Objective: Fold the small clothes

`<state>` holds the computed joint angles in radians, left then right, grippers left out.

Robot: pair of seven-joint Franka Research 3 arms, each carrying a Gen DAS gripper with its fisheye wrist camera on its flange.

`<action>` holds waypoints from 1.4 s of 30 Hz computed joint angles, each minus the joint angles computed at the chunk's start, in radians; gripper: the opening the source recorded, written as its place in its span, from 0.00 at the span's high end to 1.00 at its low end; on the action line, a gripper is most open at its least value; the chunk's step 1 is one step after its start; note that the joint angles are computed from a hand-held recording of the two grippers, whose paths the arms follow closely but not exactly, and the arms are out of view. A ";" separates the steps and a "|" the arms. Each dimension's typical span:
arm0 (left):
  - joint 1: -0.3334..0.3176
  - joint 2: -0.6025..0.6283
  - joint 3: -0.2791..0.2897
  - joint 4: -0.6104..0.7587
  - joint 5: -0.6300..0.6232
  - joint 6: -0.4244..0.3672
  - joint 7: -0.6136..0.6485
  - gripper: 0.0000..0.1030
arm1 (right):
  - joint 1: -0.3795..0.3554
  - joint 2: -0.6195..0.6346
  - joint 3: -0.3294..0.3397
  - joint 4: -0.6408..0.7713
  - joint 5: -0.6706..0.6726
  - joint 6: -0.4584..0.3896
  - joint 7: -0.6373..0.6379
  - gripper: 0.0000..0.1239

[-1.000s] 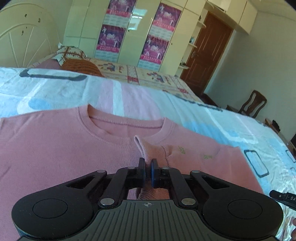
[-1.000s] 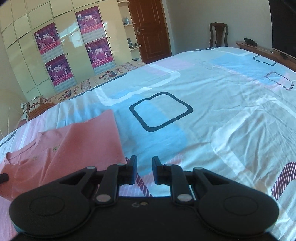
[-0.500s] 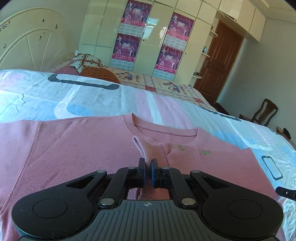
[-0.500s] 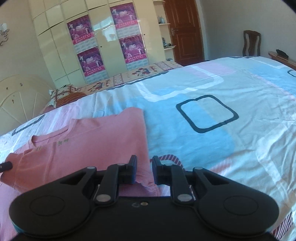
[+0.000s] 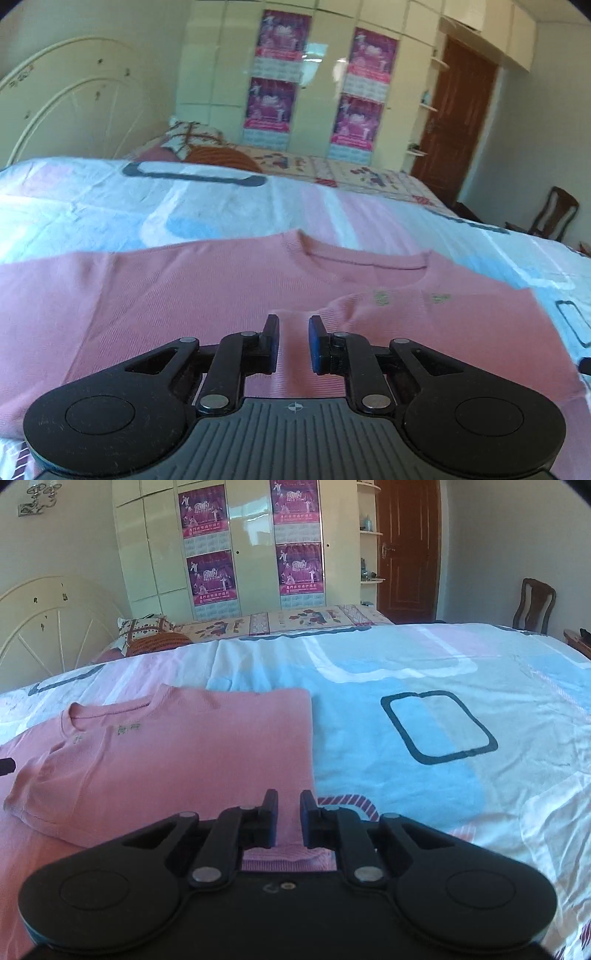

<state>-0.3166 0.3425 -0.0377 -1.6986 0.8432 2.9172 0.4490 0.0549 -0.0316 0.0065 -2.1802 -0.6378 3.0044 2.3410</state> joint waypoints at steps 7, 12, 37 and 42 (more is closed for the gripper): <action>-0.012 0.233 -0.099 0.308 -0.215 -0.080 0.350 0.61 | 0.089 0.172 -0.038 0.164 0.287 -0.008 -0.295 0.88; -0.041 0.389 -0.112 0.555 -0.341 -0.174 0.500 0.61 | 0.153 0.350 -0.147 0.433 0.306 -0.104 -0.261 0.88; -0.034 -0.052 -0.075 -0.070 -0.083 -0.112 0.241 0.61 | 0.107 0.003 -0.049 0.052 0.005 -0.174 -0.127 0.85; -0.021 -0.052 -0.083 -0.072 -0.087 -0.114 0.239 0.61 | 0.084 0.011 -0.007 0.066 -0.065 -0.253 -0.093 0.85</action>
